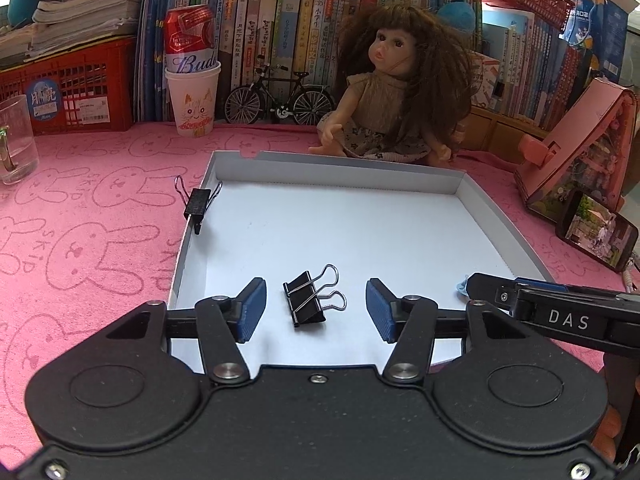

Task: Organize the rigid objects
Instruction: 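Open both tools and withdraw them from the white box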

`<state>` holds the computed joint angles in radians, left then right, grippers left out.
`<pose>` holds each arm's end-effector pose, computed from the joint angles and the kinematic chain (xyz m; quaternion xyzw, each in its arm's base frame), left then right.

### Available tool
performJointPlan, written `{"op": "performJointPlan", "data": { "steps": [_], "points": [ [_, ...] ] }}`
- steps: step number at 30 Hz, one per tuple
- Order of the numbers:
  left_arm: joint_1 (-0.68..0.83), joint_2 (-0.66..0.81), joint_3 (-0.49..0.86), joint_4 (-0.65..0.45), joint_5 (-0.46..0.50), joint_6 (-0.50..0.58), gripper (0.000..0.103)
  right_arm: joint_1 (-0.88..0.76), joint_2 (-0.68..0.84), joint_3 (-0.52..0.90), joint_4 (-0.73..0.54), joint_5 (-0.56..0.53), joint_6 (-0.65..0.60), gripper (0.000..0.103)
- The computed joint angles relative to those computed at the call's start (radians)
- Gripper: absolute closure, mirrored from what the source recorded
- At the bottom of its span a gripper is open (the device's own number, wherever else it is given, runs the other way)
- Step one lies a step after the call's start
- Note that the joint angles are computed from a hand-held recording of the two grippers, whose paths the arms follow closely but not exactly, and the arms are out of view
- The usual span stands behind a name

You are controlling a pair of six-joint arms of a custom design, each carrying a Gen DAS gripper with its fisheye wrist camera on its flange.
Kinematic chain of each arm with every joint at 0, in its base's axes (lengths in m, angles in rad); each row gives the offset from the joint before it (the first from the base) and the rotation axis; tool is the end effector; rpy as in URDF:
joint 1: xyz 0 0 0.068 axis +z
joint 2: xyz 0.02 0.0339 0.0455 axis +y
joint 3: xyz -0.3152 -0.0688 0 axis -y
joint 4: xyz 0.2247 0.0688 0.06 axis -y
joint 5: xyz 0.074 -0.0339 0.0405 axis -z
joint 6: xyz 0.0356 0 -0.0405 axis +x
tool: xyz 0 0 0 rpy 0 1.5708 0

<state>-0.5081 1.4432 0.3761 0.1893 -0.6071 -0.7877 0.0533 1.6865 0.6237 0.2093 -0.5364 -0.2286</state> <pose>0.1906 -0.0829 0.1789 -0.2256 0.8747 0.0286 0.4281 0.2855 0.0335 0.1806 -0.2189 0.8809 0.2176 0.3589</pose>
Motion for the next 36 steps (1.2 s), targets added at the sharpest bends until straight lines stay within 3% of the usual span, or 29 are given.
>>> {"op": "performJointPlan", "data": {
  "steps": [10, 20, 28, 36],
  "points": [
    [-0.202, -0.145, -0.030, -0.145, -0.139, -0.124, 0.034, -0.109, -0.099, -0.064, -0.026, -0.104, -0.093, 0.017],
    [-0.473, -0.190, -0.017, -0.388, -0.305, -0.395, 0.028, -0.221, -0.205, -0.149, -0.065, -0.199, -0.204, 0.014],
    [-0.739, -0.091, 0.031, -0.706, -0.416, -0.801, 0.026, -0.356, -0.266, -0.214, -0.109, -0.288, -0.335, 0.012],
    [-0.968, 0.068, 0.039, -0.925, -0.428, -1.205, 0.025, -0.512, -0.284, -0.274, -0.172, -0.367, -0.544, 0.010]
  ]
}}
